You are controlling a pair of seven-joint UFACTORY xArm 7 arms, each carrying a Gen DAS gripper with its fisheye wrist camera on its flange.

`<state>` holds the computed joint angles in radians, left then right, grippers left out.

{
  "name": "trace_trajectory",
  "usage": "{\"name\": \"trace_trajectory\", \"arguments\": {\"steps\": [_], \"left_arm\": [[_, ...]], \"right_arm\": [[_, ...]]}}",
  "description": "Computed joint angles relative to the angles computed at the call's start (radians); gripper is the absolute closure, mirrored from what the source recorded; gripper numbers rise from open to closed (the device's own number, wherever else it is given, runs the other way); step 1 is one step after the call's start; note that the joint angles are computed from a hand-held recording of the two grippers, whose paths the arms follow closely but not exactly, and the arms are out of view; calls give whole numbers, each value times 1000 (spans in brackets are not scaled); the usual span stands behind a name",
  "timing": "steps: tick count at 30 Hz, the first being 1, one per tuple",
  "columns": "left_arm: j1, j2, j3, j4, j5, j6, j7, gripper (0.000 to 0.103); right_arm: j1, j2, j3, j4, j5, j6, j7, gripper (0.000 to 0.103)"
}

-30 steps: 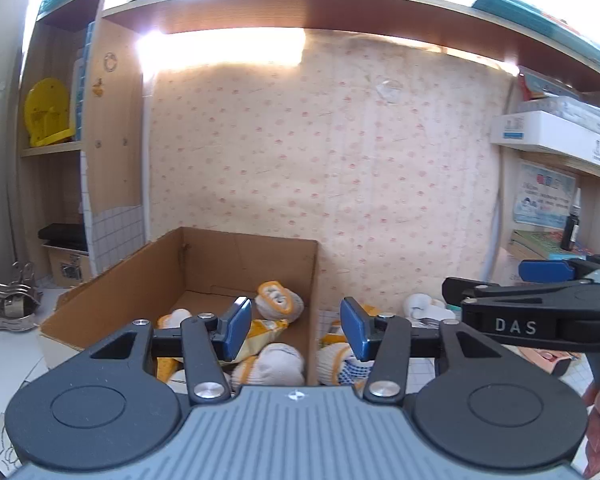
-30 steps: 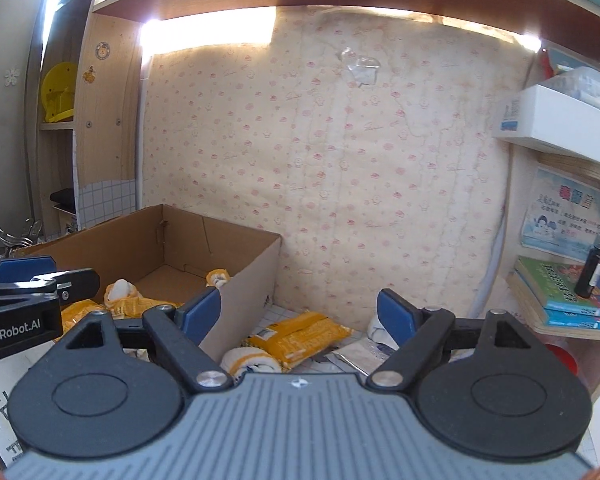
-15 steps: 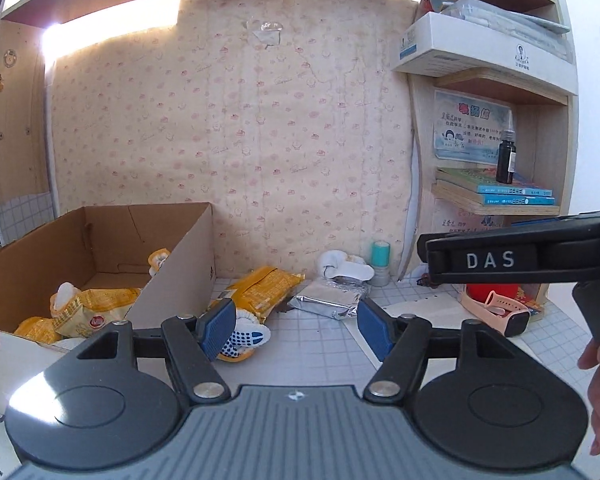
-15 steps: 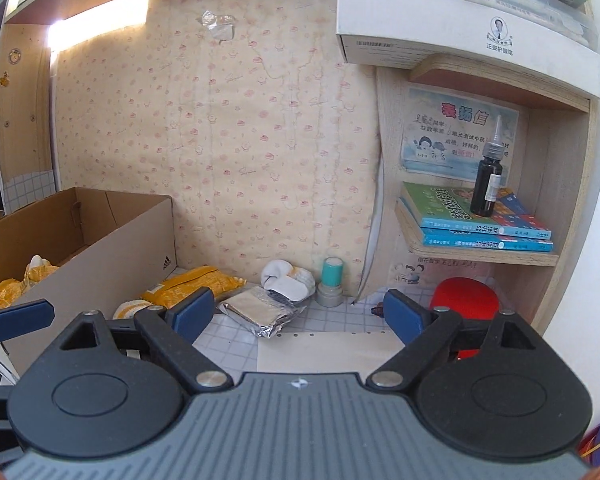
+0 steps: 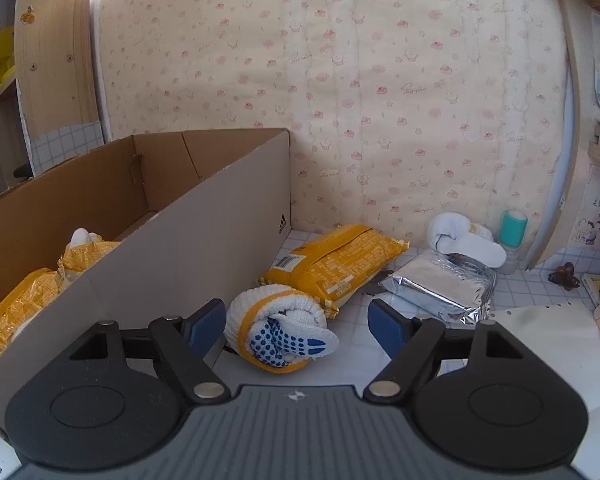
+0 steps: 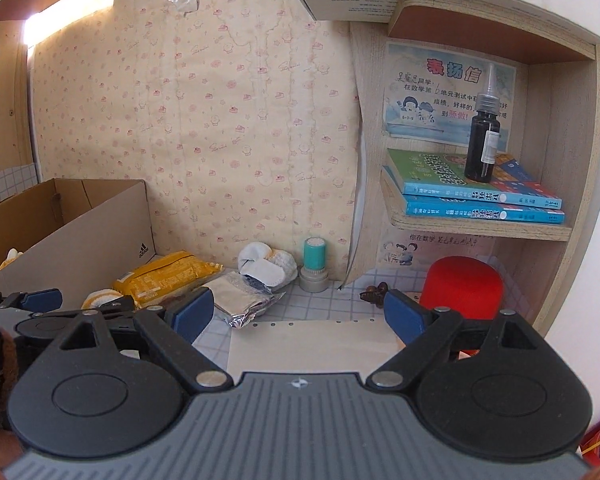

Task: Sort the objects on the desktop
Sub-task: 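Move both grippers back to the desk items beside the box, then close the left gripper on the rolled white towel while the right gripper grasps a white glove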

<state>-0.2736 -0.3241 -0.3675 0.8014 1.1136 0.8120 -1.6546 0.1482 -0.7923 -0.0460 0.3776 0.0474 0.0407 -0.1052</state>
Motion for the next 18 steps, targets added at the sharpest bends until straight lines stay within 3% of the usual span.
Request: {"name": "trace_trajectory", "arguments": {"steps": [7, 11, 13, 16, 18], "left_arm": [[-2, 76, 28, 39, -7, 10, 21, 17], [-7, 99, 67, 40, -32, -54, 61, 10], [-6, 111, 73, 38, -33, -66, 69, 13], [7, 103, 93, 10, -17, -128, 24, 26], [12, 101, 91, 8, -14, -129, 22, 34]], "right_arm": [[46, 124, -35, 57, 2, -39, -29, 13], [149, 217, -108, 119, 14, -43, -90, 13], [226, 263, -165, 153, 37, -41, -137, 13], [370, 327, -285, 211, 94, -23, -242, 13], [425, 376, -332, 253, 129, -1, -296, 13]]}}
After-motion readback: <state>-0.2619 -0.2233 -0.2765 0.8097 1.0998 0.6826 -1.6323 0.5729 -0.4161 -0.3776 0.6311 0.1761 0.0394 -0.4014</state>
